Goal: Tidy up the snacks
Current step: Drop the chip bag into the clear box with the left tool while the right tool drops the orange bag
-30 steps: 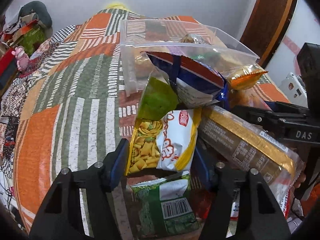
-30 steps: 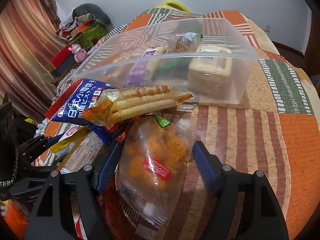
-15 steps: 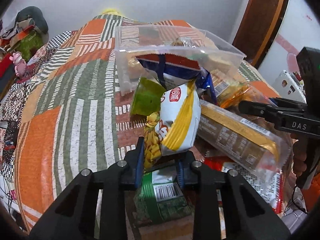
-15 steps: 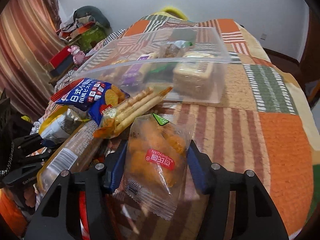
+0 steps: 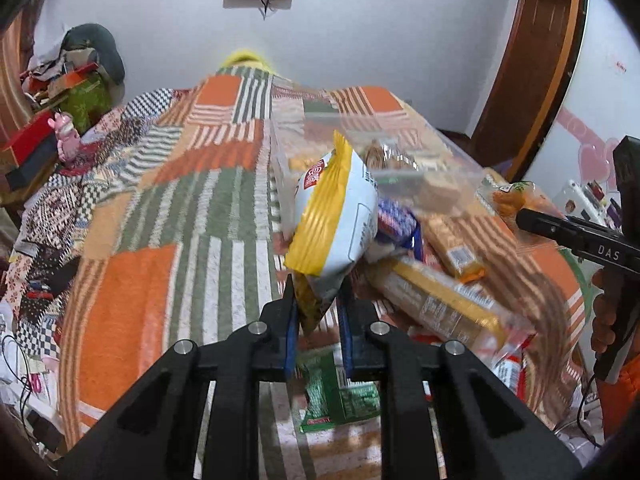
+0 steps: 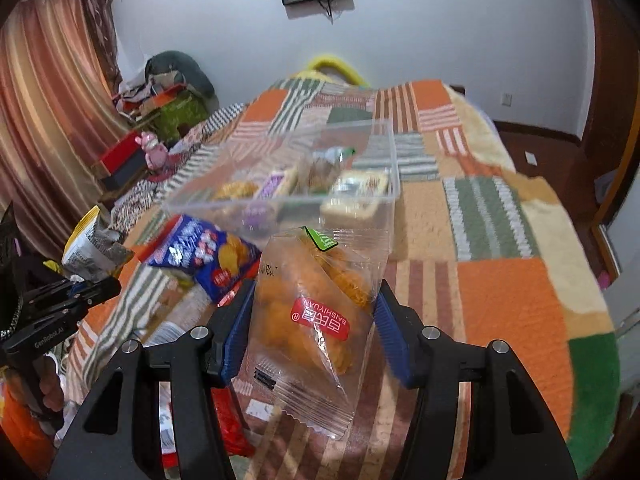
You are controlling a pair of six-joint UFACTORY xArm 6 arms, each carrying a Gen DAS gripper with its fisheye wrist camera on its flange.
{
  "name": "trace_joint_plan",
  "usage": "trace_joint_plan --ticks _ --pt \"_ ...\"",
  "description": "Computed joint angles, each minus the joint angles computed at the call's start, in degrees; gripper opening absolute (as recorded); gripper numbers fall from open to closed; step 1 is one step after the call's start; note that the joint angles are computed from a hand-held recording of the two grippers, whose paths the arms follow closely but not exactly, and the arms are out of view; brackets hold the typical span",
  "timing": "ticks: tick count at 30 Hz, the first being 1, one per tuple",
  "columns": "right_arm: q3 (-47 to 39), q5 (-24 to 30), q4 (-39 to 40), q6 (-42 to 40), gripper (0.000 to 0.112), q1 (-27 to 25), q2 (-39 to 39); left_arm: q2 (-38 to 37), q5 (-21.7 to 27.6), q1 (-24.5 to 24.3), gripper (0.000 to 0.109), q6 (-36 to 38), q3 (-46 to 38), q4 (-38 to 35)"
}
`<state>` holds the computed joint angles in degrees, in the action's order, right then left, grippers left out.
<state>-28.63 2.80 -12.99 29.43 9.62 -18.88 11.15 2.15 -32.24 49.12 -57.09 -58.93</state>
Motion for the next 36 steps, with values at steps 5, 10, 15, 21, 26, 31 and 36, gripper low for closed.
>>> trace_joint_plan --ticks 5,10,15,21,26,31,36 --pt "-2.24 -0.70 -4.06 2.56 0.054 -0.94 0.86 0.09 0.07 0.48 0.017 -0.01 -2.75 0.23" --pt "-5.04 -1.98 -6.44 3.92 0.054 -1.61 3.28 2.09 -0.25 0.54 0.017 -2.26 -6.72 3.30" --pt "-8.98 -3.11 -6.75 3.50 0.054 -1.88 7.09 5.83 0.37 0.88 0.017 -5.63 -12.13 8.07" --pt "-14.54 -3.68 -7.06 2.83 0.054 -1.70 12.93 11.63 1.72 1.62 0.017 -13.56 -19.00 18.24" --pt "-19.41 -3.28 -5.36 0.76 0.054 -1.08 18.37 16.49 3.51 2.36 0.017 -18.84 -24.90 24.40" --pt "-23.86 -1.63 5.84 -9.43 0.054 0.90 23.50 20.92 6.49 3.07 0.017 -21.60 -30.48 27.57" --pt "-27.24 0.56 8.29 -12.30 0.054 1.43 27.12 25.44 9.39 3.86 0.017 -26.75 -35.86 33.28"
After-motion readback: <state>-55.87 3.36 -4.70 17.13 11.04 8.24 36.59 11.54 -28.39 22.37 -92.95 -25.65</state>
